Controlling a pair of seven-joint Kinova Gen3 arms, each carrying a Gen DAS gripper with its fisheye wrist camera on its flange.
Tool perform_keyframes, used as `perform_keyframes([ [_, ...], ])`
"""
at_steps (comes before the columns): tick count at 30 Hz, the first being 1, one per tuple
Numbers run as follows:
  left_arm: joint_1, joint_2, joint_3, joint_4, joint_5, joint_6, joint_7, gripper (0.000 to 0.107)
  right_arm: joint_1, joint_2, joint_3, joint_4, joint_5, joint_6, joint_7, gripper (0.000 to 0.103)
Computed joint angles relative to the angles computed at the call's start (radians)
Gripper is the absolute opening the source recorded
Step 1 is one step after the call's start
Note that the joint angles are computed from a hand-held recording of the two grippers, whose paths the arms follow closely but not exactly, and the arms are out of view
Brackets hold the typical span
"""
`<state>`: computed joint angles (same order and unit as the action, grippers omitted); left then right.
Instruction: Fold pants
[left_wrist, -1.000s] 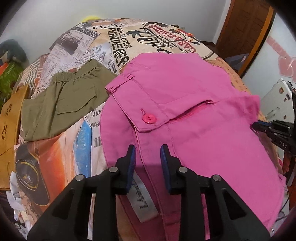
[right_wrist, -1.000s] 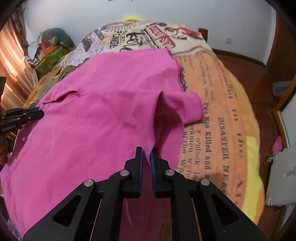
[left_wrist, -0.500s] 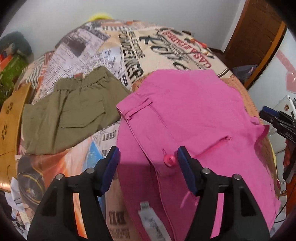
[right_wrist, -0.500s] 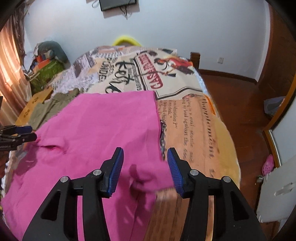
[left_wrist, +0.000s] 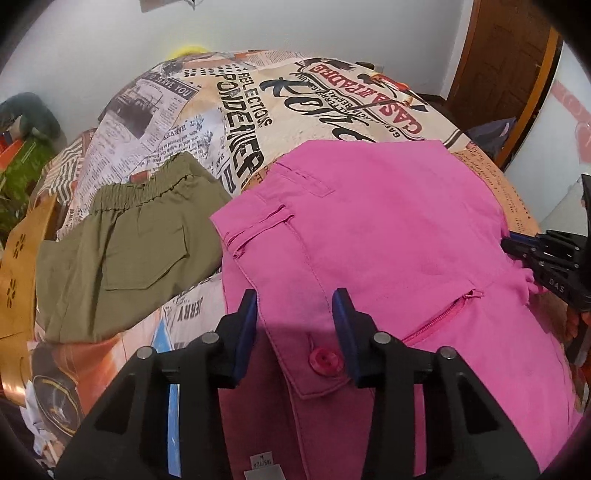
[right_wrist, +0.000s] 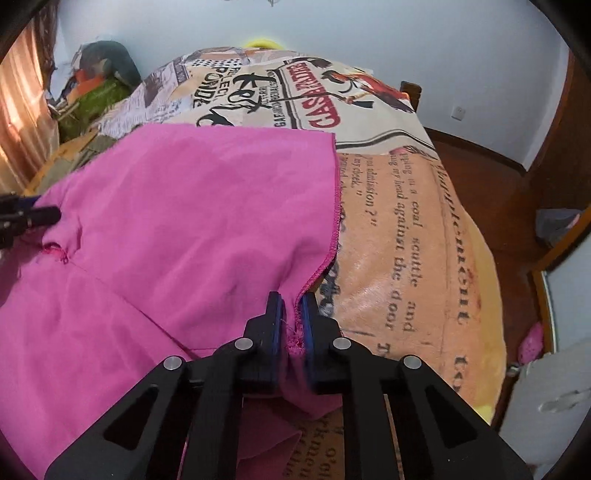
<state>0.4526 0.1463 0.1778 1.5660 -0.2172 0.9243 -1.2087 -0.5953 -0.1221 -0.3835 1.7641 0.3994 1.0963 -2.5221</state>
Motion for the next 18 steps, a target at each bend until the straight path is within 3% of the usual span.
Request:
perform_keyframes([
  [6, -0.051, -0.019, 0.005, -0.034, 0.069, 0.05, -0.076, 0.044, 0.03, -0.026, 0.03, -0.018, -0.09, 0.013, 0.046, 0.014],
  [8, -0.043, -0.049, -0.01, -0.025, 0.044, 0.041, -0.059, 0.05, 0.038, -0.037, 0.023, -0.039, -0.083, 0.036, 0.064, 0.015],
  [9, -0.039, -0.065, -0.012, -0.02, 0.007, 0.034, -0.029, 0.057, 0.041, -0.043, 0.013, -0.052, -0.065, 0.049, 0.068, 0.016],
  [10, -0.04, -0.079, -0.013, -0.013, -0.023, 0.023, -0.004, 0.065, 0.045, -0.046, 0.003, -0.068, -0.046, 0.065, 0.067, 0.022],
  [14, -0.079, -0.078, -0.019, -0.032, -0.055, 0.013, 0.012, 0.067, 0.066, -0.047, -0.02, -0.106, 0.034, 0.074, 0.054, 0.047],
  [18, -0.131, -0.005, -0.033, -0.095, 0.045, 0.033, -0.07, 0.067, 0.085, -0.015, 0.024, -0.138, 0.022, 0.026, 0.095, 0.047],
])
